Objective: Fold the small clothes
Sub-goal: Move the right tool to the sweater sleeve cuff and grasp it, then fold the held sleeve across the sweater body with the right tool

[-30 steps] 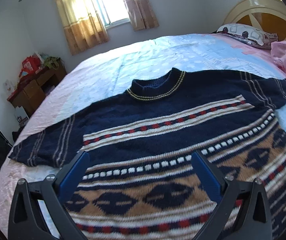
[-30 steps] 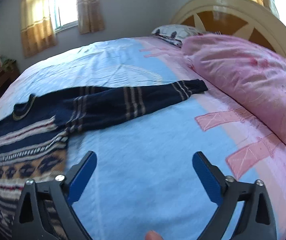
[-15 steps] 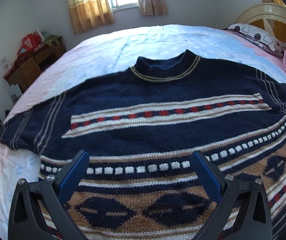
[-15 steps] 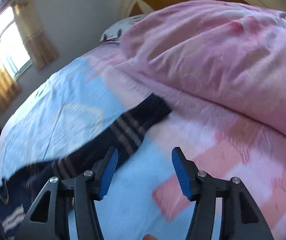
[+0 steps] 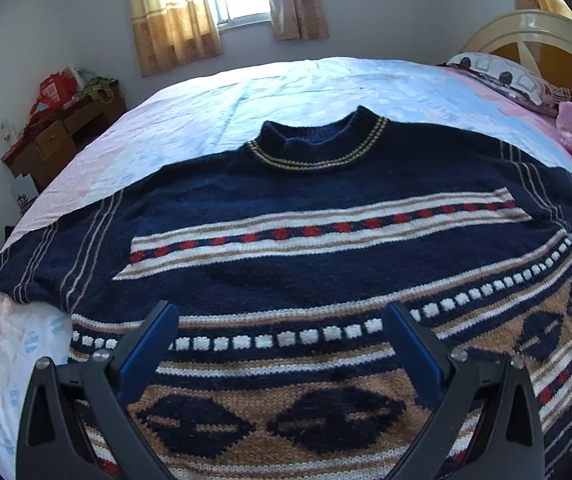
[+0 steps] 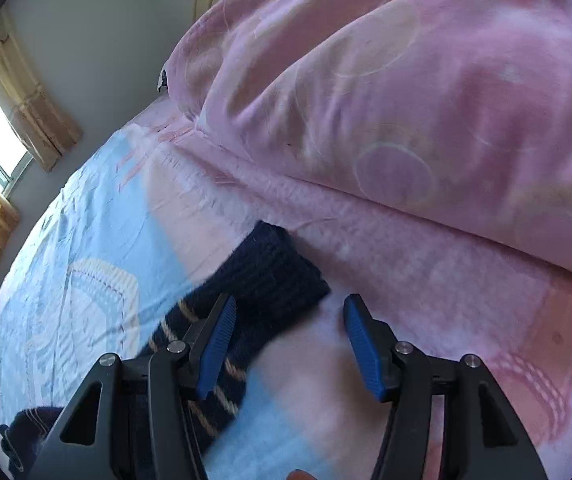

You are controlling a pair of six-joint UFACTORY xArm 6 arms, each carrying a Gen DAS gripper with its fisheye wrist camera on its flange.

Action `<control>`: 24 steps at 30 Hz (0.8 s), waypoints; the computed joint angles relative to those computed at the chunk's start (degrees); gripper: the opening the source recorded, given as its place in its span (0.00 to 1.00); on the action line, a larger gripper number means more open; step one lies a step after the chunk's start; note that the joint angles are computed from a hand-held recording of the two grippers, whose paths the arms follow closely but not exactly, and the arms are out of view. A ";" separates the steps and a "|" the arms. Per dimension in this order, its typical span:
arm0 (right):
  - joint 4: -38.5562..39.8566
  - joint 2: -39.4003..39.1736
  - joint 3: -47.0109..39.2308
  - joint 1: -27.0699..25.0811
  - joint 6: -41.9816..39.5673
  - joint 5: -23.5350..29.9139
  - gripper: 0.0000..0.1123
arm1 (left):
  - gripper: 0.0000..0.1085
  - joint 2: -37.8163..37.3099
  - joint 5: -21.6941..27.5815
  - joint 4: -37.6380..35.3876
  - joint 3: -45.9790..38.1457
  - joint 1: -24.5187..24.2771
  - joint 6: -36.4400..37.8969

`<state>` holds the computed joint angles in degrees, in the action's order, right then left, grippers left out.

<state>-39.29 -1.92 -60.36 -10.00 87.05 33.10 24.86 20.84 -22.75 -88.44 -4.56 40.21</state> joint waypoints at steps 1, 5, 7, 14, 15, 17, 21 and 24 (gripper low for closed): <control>0.39 0.47 -0.41 -0.12 -0.91 -0.13 0.48 | 0.95 0.11 -0.07 0.32 -0.10 0.01 -0.06; -0.42 2.20 -3.83 1.58 -4.96 3.38 0.08 | 0.95 1.08 1.48 3.45 -1.30 0.19 -3.15; -3.36 2.24 -5.37 3.34 -5.32 5.53 0.07 | 0.95 1.59 2.94 3.69 -2.27 0.49 -3.85; -7.66 2.79 -11.42 10.73 -8.54 8.71 0.07 | 0.95 0.98 3.99 -2.64 -2.02 0.93 0.42; -7.74 3.43 -13.02 12.29 -9.50 8.75 0.06 | 0.95 0.85 3.90 -3.08 -1.80 0.88 0.81; -7.94 5.49 -16.79 15.38 -11.96 9.22 0.06 | 0.95 0.79 4.70 -4.65 -1.83 0.91 2.34; -7.56 12.79 -27.42 22.95 -19.00 10.81 0.06 | 0.95 0.92 5.97 -6.54 -2.26 1.30 3.38; -5.25 19.10 -35.18 27.44 -24.78 10.83 0.06 | 0.95 1.03 5.92 -7.02 -2.26 1.53 3.42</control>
